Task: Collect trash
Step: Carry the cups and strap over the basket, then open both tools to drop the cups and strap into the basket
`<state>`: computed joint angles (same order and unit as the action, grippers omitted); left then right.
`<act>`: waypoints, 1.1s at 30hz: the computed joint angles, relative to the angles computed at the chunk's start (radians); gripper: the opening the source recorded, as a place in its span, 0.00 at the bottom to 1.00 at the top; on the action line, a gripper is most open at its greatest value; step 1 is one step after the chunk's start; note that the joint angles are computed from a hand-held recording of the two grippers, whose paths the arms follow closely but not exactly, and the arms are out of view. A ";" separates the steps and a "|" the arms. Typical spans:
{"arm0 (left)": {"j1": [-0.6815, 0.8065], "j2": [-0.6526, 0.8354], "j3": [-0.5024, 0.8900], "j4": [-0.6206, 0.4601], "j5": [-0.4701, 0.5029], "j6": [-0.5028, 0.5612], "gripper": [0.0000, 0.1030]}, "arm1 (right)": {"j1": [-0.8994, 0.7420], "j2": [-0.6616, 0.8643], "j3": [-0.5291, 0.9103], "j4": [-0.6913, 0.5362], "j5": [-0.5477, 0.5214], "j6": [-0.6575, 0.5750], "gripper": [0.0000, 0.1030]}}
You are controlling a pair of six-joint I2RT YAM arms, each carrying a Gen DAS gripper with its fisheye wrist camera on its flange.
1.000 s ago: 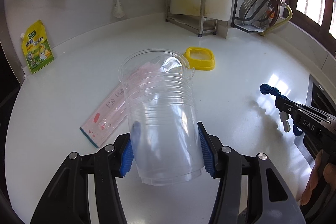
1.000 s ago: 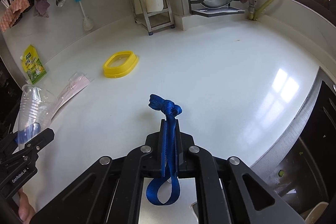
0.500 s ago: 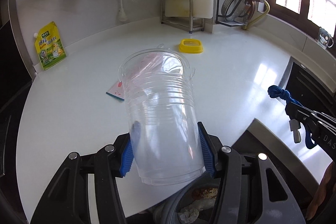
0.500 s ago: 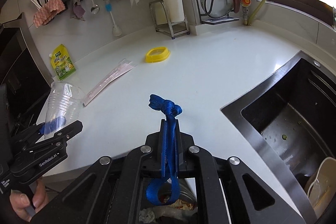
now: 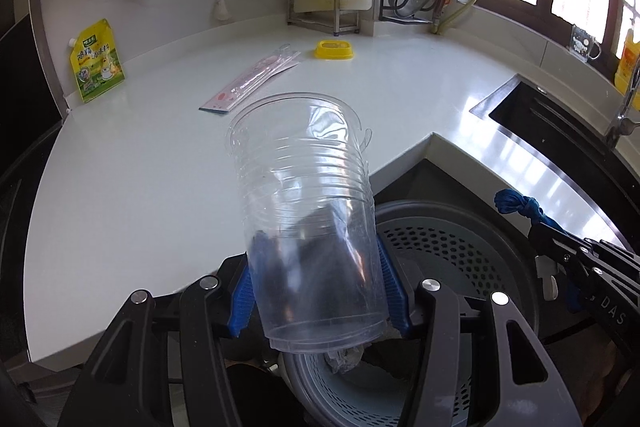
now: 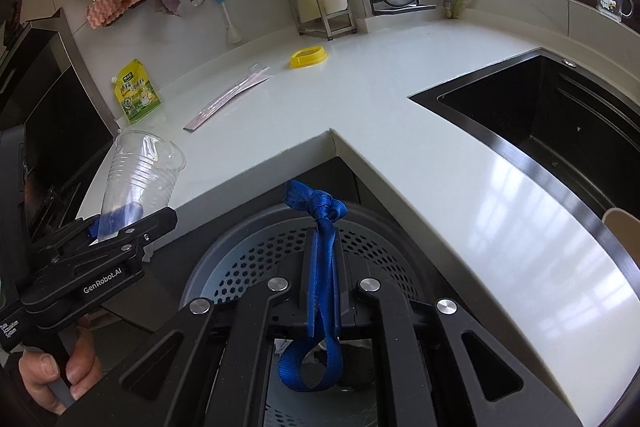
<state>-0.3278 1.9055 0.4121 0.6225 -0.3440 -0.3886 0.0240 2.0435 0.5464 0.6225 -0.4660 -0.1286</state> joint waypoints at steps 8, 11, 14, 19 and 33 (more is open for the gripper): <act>-0.113 0.044 -0.065 0.080 -0.035 -0.081 0.51 | -0.032 0.077 -0.066 0.075 -0.025 -0.046 0.06; -0.143 0.077 -0.066 0.094 -0.037 -0.104 0.51 | -0.035 0.094 -0.076 0.087 -0.035 -0.059 0.06; -0.165 0.114 -0.060 0.106 -0.035 -0.115 0.51 | -0.040 0.115 -0.072 0.083 -0.044 -0.067 0.06; -0.169 0.172 -0.037 0.112 -0.019 -0.129 0.51 | -0.048 0.148 -0.057 0.069 -0.050 -0.077 0.06; -0.146 0.238 -0.005 0.119 0.037 -0.134 0.54 | -0.043 0.174 -0.016 0.030 -0.055 -0.081 0.06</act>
